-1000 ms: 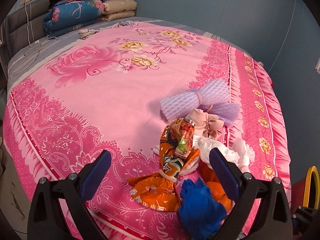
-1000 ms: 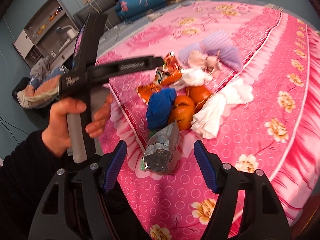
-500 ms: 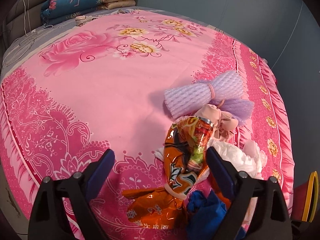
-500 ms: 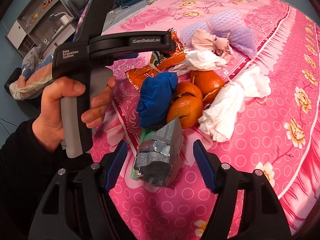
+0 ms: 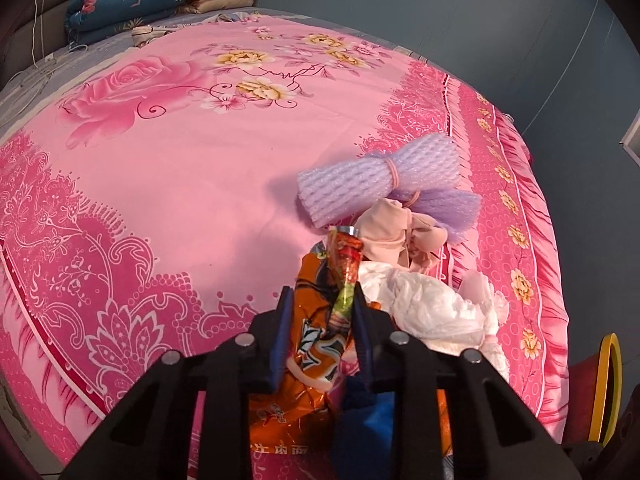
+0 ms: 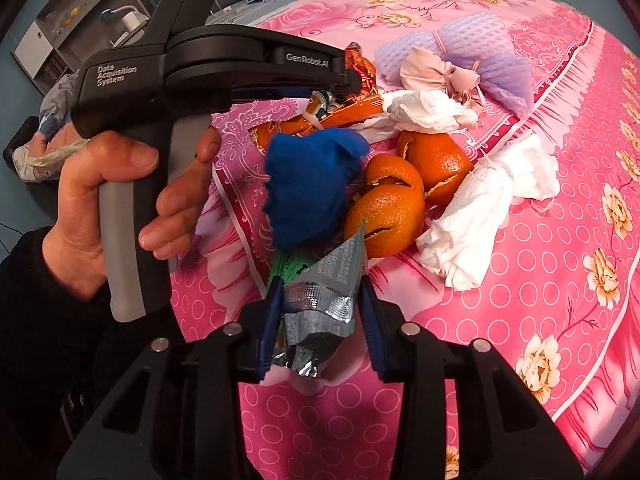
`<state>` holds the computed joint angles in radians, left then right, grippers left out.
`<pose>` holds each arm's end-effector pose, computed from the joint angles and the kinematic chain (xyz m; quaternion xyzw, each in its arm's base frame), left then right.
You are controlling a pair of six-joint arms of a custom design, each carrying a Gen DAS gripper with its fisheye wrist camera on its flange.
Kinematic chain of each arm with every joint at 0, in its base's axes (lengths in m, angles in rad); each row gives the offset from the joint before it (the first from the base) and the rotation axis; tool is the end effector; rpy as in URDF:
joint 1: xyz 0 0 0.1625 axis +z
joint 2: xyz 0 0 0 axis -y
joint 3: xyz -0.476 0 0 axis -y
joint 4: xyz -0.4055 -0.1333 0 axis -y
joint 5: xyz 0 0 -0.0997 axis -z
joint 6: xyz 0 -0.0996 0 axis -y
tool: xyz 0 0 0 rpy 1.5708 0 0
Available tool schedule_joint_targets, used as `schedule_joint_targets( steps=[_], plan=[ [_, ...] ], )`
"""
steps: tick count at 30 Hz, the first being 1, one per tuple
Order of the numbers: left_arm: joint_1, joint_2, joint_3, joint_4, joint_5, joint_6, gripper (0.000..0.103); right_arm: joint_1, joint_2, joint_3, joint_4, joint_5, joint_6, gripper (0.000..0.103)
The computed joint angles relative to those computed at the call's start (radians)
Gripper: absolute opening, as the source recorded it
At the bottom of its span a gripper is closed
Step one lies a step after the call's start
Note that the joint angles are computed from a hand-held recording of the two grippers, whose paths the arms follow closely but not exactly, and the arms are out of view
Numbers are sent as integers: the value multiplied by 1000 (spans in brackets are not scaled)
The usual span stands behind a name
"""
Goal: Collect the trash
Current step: 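Grasp the orange snack wrapper with the left gripper while the right grasps the silver foil packet, then carry the orange wrapper and silver foil packet over the yellow-rimmed bin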
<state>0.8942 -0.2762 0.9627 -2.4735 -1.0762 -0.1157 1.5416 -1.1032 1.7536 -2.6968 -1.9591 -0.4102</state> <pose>-0.4151 -0.8053 -0.0289 0.2414 0.9336 -0.1904 0.1841 0.0760 -0.6706 0.3056 0.1359 -0.9450 0.1847 0.2334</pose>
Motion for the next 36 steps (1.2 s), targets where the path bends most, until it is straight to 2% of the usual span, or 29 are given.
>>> schedule_joint_targets(
  steps=[5,20,36],
  plan=[
    [-3,-22,29,-14,6,-6,24,3,-13,14,-26,0,-22,33],
    [-29,-117,146,-92,78,-63,24,3,-96,69,-68,66,-39,33],
    [-78,-196,266,-158,120,-74,24,22,-195,167,-148,80,-56,33]
  ],
)
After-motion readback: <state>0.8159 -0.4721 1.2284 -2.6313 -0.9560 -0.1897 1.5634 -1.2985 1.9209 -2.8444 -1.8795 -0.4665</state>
